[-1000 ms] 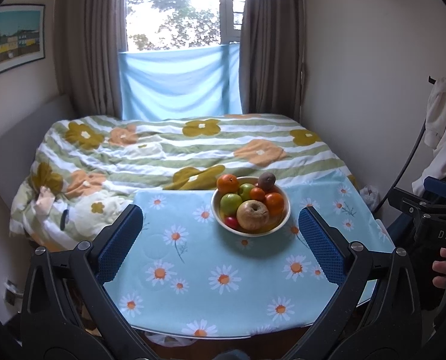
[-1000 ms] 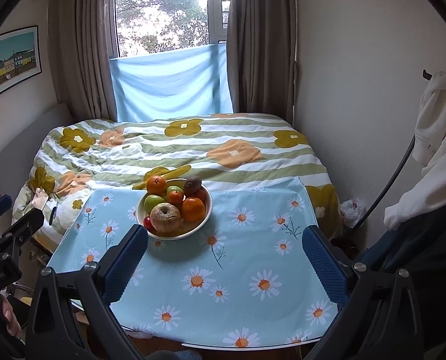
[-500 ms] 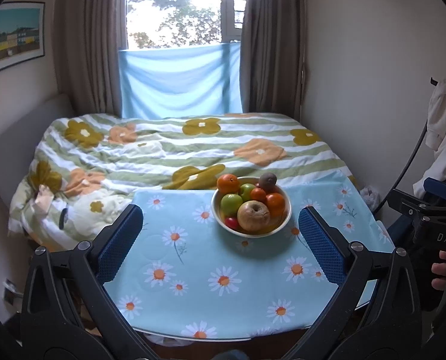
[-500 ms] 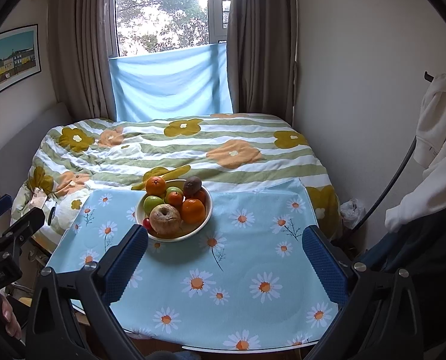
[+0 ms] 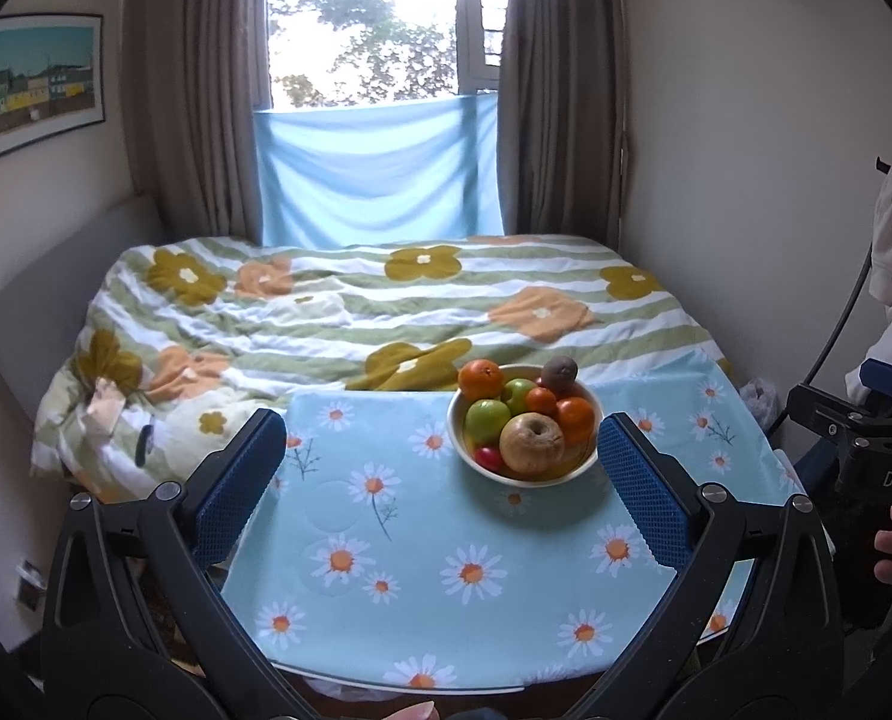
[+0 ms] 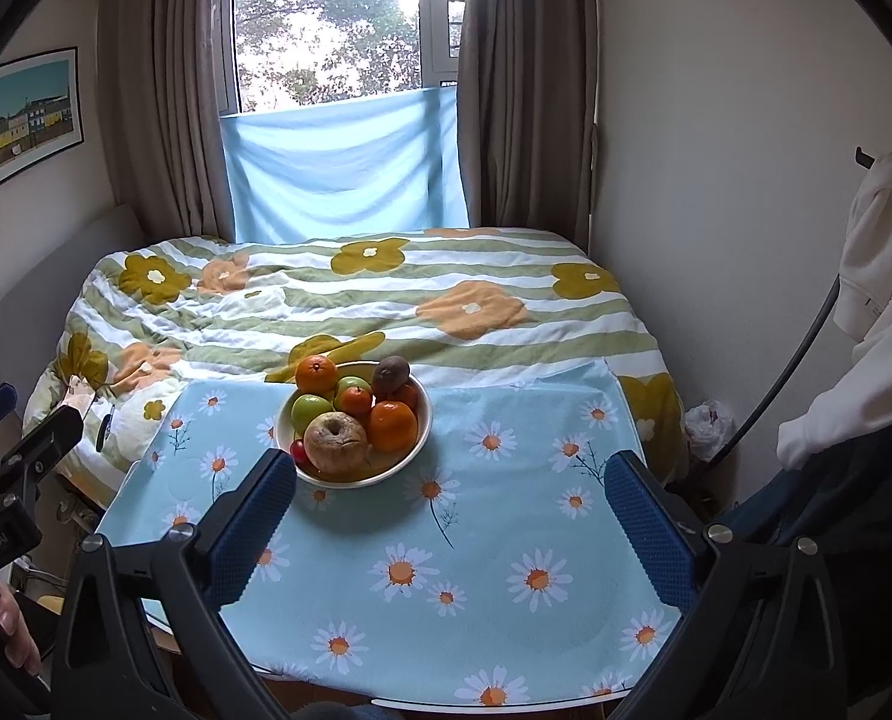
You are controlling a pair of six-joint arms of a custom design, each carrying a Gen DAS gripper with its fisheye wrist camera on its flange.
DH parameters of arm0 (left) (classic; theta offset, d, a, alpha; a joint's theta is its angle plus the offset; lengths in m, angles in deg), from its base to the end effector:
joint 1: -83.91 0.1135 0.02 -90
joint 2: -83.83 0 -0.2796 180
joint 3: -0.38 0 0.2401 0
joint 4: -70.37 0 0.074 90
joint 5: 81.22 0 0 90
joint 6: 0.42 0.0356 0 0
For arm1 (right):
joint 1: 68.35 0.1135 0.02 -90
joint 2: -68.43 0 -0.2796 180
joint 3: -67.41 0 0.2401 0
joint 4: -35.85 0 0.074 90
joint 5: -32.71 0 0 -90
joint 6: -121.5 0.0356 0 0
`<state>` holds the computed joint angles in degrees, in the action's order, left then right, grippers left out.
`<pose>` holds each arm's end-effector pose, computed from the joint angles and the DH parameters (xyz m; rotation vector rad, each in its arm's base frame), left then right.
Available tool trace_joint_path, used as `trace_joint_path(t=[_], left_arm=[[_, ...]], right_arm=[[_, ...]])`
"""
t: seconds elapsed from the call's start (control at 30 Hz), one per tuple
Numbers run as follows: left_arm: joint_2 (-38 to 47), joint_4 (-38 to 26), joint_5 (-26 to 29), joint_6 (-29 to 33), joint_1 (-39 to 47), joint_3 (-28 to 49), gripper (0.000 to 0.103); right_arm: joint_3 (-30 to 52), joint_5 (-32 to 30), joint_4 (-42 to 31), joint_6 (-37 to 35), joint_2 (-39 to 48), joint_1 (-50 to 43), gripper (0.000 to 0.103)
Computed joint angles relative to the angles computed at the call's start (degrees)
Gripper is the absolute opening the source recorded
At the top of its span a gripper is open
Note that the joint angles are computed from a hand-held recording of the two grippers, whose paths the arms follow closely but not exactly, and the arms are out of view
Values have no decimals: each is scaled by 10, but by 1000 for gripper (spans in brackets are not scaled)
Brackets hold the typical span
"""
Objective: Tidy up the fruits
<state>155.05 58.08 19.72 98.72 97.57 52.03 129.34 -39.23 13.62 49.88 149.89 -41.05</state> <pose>0.2433 0.0522 0.2403 0.0291 2.1156 0.0338 0.2585 0.1210 0.2379 -0.0154 2.2572 0.0615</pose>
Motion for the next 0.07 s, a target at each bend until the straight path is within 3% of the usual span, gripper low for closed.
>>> trace_joint_path(t=[0.07], left_arm=[[3, 5, 0, -1, 0, 0, 103]], right_arm=[[0, 1, -1, 1, 0, 1, 102]])
